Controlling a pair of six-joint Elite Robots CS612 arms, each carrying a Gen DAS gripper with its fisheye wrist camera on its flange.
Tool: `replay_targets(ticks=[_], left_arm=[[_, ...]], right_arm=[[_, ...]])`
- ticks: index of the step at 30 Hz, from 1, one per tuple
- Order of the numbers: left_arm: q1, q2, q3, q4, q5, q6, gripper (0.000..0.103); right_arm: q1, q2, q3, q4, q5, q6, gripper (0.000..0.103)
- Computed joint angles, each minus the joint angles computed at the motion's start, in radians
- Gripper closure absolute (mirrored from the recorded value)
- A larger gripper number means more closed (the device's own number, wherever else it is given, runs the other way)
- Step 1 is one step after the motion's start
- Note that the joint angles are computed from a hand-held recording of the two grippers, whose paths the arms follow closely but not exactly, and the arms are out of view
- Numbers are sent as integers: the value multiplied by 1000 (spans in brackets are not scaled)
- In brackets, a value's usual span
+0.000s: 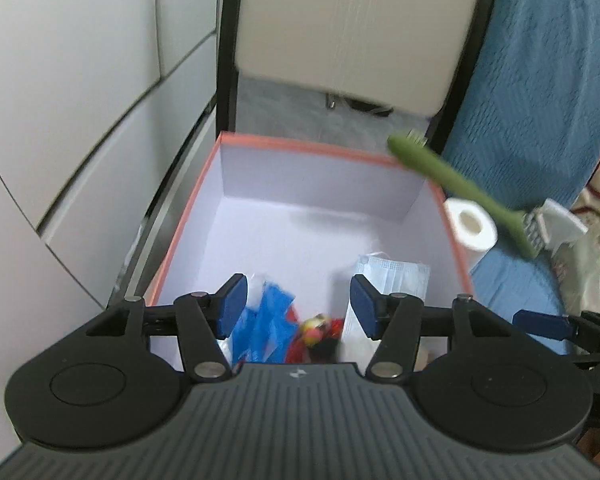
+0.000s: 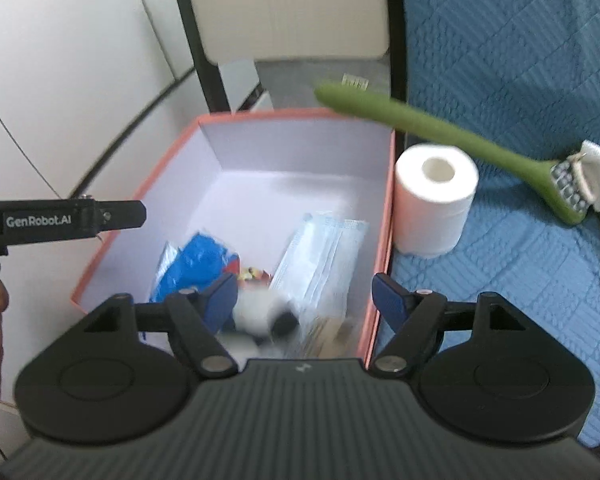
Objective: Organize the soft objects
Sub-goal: 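Open left gripper dropping panda plush into box while right gripper releases puff bag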
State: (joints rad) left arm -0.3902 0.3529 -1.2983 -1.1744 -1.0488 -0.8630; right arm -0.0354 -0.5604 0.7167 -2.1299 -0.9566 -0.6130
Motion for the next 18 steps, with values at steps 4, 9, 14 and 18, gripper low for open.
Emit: replay_targets(ticks=[4, 9, 14, 18], left_arm=[[-22, -19, 20, -61, 45, 27, 40], [-51, -38, 50, -144, 85, 65, 40], [-82, -59, 94, -219, 109, 105, 40], [-105, -67, 124, -276, 116, 124, 40]], right_arm=[[-22, -17, 18, -58, 47, 33, 27], [-52, -36, 40, -142, 86, 74, 27], [-83, -52, 66, -231, 107, 113, 27], [-108, -64, 98, -296, 114, 140, 27]])
